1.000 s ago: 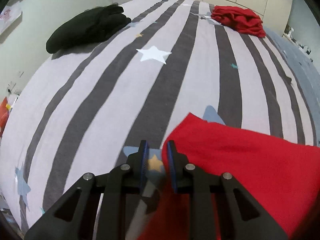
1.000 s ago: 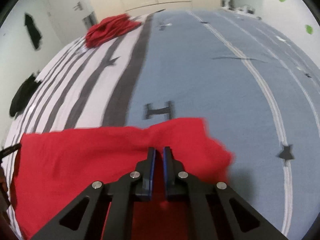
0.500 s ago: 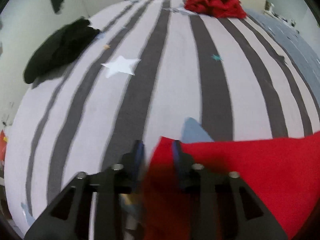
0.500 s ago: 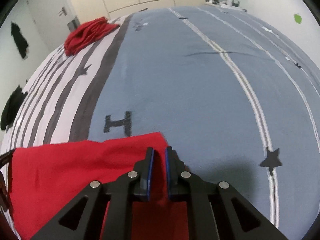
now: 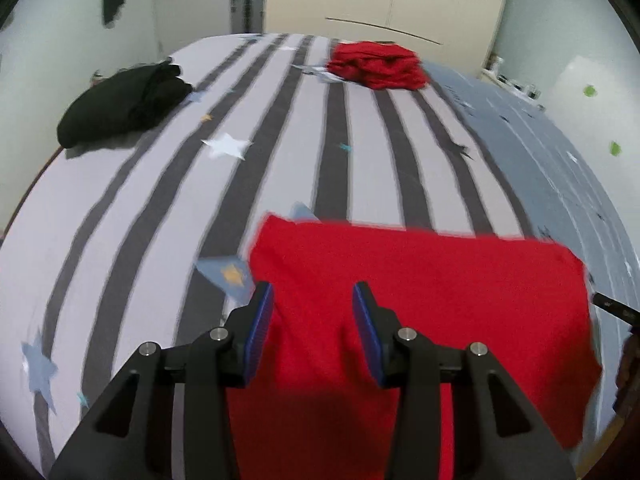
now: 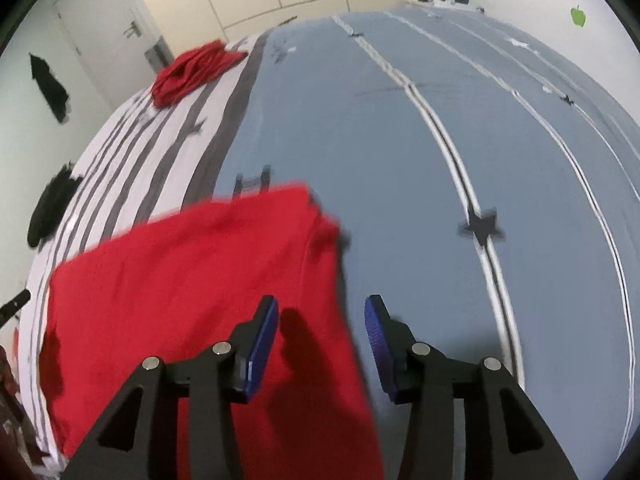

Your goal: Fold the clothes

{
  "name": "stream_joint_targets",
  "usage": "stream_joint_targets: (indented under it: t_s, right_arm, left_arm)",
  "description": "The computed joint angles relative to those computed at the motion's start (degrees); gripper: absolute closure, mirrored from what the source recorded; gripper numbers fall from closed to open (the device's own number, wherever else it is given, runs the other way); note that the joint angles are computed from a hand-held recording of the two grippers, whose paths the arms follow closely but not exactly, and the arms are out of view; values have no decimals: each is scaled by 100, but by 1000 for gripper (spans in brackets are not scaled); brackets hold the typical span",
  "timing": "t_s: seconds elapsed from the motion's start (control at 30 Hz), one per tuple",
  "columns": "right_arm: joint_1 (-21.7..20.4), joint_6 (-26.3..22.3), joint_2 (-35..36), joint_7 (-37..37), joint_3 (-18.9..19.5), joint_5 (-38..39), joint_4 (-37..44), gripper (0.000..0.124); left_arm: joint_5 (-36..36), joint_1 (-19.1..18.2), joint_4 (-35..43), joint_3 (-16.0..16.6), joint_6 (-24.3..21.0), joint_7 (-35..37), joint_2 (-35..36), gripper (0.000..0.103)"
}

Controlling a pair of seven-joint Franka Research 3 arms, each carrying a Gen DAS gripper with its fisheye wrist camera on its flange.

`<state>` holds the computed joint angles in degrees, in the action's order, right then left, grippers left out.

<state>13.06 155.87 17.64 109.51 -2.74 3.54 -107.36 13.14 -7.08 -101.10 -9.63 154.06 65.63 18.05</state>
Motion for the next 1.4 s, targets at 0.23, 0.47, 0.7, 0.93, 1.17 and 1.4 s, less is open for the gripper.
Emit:
stream_joint_targets:
  t_s: [0.23, 0.47, 0.7, 0.93, 1.17, 1.4]
  right_arm:
    - [170, 196, -695, 403, 96, -97, -1128, 79]
    - [106, 555, -879, 873, 103, -326, -1675, 74]
    - [-213, 387, -808, 131, 326, 565, -1562, 66]
    - [-234, 309, -742, -950, 534, 1426, -1443, 64]
    - [-76, 410, -760, -1320, 535, 1739, -1533, 65]
    - [174, 380, -707, -834, 390, 1031, -1443, 94]
  left_arm:
    - [-207, 24, -1046, -101, 209, 140, -715, 45]
    - [202, -73, -1557, 29, 124, -449, -1109, 44]
    - [480, -99, -1508, 34, -103, -1015, -1159, 44]
    - [505, -149, -1394, -28, -60, -1131, -984, 44]
    - [99, -57, -1562, -69, 173, -759, -1013, 44]
    - [-276, 122, -1978, -18, 548, -438, -1240, 44]
